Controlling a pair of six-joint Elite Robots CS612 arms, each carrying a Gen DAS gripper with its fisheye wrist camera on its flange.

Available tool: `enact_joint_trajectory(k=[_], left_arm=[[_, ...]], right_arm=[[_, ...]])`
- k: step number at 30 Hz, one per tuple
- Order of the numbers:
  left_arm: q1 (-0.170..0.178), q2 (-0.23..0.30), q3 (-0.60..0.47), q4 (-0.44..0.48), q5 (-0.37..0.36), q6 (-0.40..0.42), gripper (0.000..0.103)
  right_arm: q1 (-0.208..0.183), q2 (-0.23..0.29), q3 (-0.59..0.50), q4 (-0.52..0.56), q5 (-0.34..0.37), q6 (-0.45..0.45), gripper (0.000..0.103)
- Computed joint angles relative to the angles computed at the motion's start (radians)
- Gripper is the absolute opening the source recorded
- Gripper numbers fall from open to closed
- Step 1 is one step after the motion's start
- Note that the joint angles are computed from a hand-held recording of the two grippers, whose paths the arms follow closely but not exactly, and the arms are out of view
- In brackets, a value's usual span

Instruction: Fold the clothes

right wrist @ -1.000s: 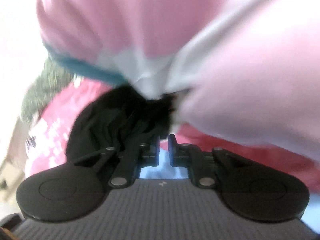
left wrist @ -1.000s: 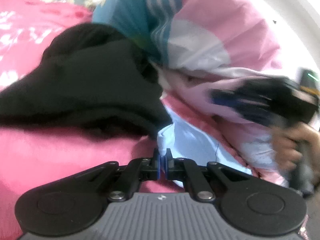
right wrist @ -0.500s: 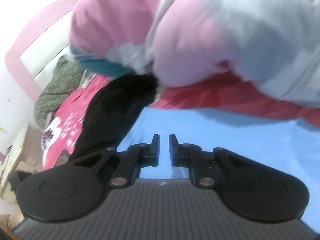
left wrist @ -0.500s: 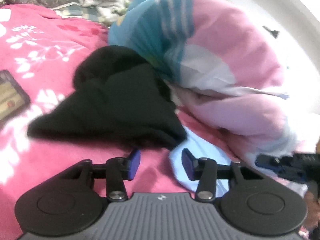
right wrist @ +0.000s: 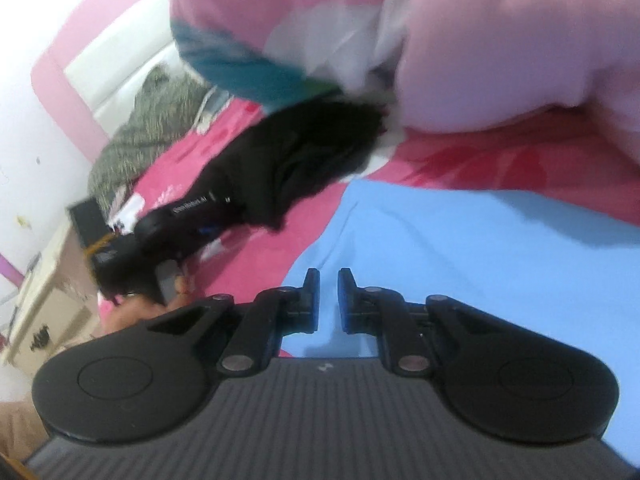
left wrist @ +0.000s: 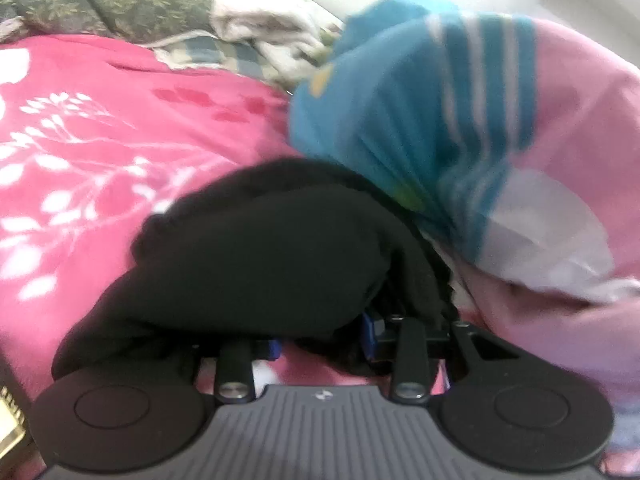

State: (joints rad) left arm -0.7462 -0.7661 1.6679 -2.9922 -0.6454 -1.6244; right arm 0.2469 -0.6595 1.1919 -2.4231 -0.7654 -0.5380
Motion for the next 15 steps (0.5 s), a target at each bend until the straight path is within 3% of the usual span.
enact_joint_trajectory(k=[4, 8, 12, 15], left_arm=[[-0.015, -0.003, 0.017, -0.091, 0.005, 0.038, 0.039], [-0.037, -0.008, 0.032, -0.158, 0.044, 0.085, 0.04], [-0.059, -0.004, 0.044, -0.283, 0.056, 0.204, 0.044], [-0.057, 0.019, 0.015, -0.387, -0.034, 0.362, 0.045]], right_arm=[[0.049, 0.027, -0.018, -0.012, -0.08, -0.043, 0.009], [0.083, 0.054, -0.043, 0.015, -0.048, -0.083, 0.008], [0.062, 0.053, -0.05, 0.017, 0.056, -0.013, 0.008], [0.047, 0.051, -0.054, -0.077, -0.004, 0.082, 0.009]])
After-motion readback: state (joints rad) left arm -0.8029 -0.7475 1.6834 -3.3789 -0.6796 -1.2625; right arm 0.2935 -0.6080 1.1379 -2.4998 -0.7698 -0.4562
